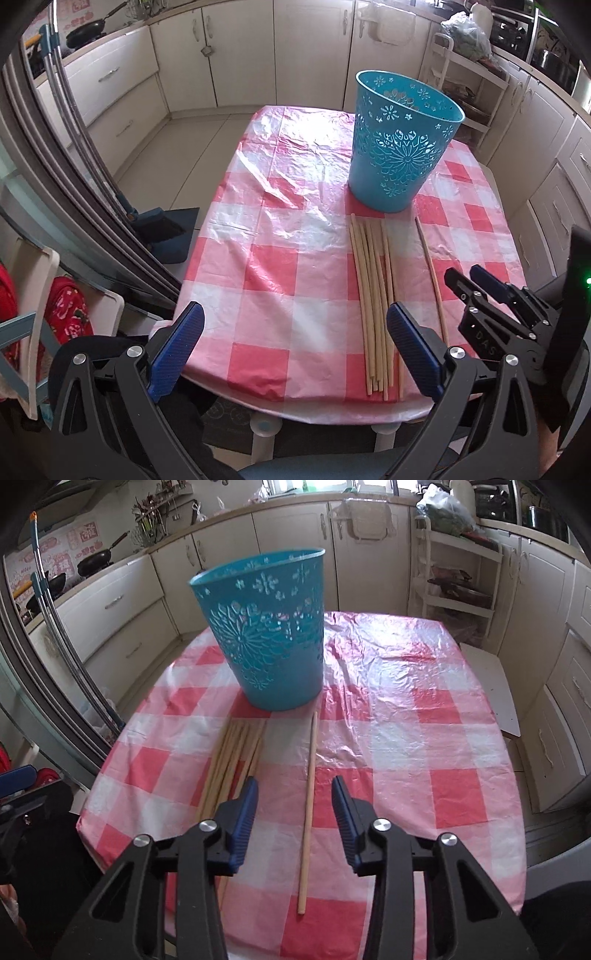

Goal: Organize utensils
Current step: 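Move the right gripper toward the wooden sticks beside the teal basket, then close the right gripper on a single wooden stick and lift it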

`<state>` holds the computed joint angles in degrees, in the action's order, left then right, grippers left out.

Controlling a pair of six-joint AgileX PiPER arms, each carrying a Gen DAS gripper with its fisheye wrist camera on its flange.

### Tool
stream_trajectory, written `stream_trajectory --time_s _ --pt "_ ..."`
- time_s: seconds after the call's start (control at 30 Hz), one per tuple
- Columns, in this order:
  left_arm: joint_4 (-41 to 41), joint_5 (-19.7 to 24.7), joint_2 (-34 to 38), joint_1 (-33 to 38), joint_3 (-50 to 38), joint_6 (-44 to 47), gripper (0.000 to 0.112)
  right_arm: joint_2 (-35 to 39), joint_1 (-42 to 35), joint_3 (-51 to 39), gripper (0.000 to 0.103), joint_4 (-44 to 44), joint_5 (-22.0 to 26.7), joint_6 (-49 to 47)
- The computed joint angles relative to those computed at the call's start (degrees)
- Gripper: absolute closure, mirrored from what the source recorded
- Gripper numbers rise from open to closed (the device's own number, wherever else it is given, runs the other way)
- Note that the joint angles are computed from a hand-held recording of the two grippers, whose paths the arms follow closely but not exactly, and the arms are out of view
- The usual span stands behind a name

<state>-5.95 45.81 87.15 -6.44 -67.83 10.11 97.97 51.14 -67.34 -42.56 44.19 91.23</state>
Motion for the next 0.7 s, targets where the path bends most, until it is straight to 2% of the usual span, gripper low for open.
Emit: stream_trajectory --time_s 0.17,0.23,0.4,0.53,0.7 --pt "0.1 -1.5 8.5 -2.5 -4.9 -3.6 0.02 4.3 -4.0 -1.8 0.076 4.4 -2.1 -7.0" --pt "0.8 -1.9 12.3 -3.8 -7.5 -5.6 0.025 4.7 -4.7 -1.2 0.077 5.1 -2.6 -8.1" --pt "0.7 -1.6 19.8 -5.7 -12.6 -7.0 0.04 3.8 -5.2 0.4 0.083 3.1 -1.9 -7.5" --pt "1.4 -0.9 24.5 -6.6 -16.4 -8.2 0.053 3.6 -6.0 0.7 0.084 2.4 -2.2 -6.8" --pt "3.8 0.5 28.2 -7.1 -20.3 -10.8 0.056 3.3 -6.4 1.5 0.083 1.9 -4.0 -5.6"
